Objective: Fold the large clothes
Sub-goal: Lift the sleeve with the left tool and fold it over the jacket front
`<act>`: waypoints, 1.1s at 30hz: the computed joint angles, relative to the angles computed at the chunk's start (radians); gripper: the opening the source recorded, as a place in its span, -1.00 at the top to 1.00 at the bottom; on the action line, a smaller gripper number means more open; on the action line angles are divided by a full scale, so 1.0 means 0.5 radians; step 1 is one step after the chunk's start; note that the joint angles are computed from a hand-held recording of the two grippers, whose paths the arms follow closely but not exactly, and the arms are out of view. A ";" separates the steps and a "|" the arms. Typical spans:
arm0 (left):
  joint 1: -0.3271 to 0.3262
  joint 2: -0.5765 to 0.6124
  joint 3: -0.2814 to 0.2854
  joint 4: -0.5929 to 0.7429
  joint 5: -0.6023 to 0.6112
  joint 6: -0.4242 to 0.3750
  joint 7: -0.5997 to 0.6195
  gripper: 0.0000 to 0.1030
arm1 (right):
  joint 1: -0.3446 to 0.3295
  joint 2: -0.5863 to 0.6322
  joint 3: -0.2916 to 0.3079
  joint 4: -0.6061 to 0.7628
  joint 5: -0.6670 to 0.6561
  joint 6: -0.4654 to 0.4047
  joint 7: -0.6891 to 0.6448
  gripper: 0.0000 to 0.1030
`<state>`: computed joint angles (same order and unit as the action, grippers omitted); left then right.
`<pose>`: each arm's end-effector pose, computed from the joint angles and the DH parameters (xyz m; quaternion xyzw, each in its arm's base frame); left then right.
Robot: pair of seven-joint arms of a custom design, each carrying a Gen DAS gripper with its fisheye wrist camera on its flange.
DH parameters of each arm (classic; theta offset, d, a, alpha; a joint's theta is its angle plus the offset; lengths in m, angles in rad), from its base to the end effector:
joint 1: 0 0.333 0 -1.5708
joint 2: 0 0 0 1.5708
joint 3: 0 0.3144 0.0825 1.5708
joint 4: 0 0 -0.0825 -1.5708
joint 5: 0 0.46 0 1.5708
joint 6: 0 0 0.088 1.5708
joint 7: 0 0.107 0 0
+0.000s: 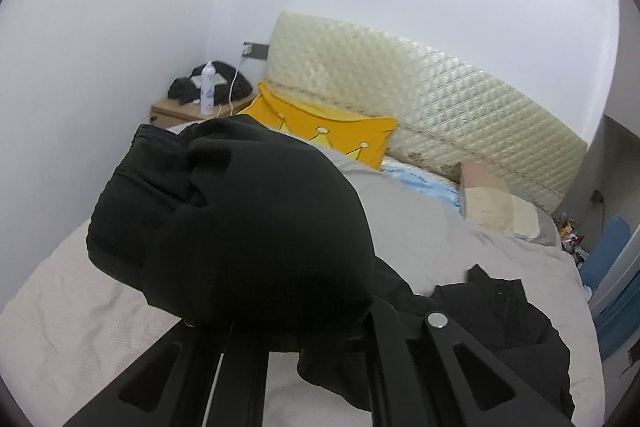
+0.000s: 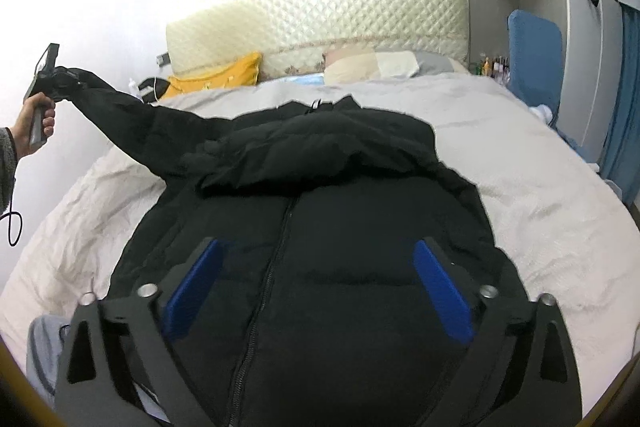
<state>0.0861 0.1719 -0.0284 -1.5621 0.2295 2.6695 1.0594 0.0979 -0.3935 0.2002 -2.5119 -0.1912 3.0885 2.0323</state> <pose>0.7396 0.0378 0.6420 -0.7462 0.4840 -0.3321 0.3141 0.5009 0.1747 0.4914 -0.6407 0.6111 -0.2590 0.3860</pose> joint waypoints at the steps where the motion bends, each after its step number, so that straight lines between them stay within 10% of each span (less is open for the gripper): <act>1: -0.032 -0.028 0.001 -0.002 0.066 -0.021 -0.049 0.89 | 0.009 -0.018 -0.013 -0.019 0.007 0.016 -0.004 -0.97; 21: -0.534 0.116 -0.202 0.464 0.569 -0.272 -0.066 0.89 | 0.136 -0.134 -0.273 -0.155 0.276 0.126 -0.375 -0.99; 33: -0.949 0.962 -0.167 1.470 0.407 -0.531 0.211 0.89 | 0.007 -0.079 -0.262 -0.092 0.386 0.150 -0.317 -0.99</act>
<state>-0.3882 0.6526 -0.1117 -0.8272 0.4330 2.4040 1.1650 0.1014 -0.4330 0.0691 -2.5579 0.0017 3.1634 1.8736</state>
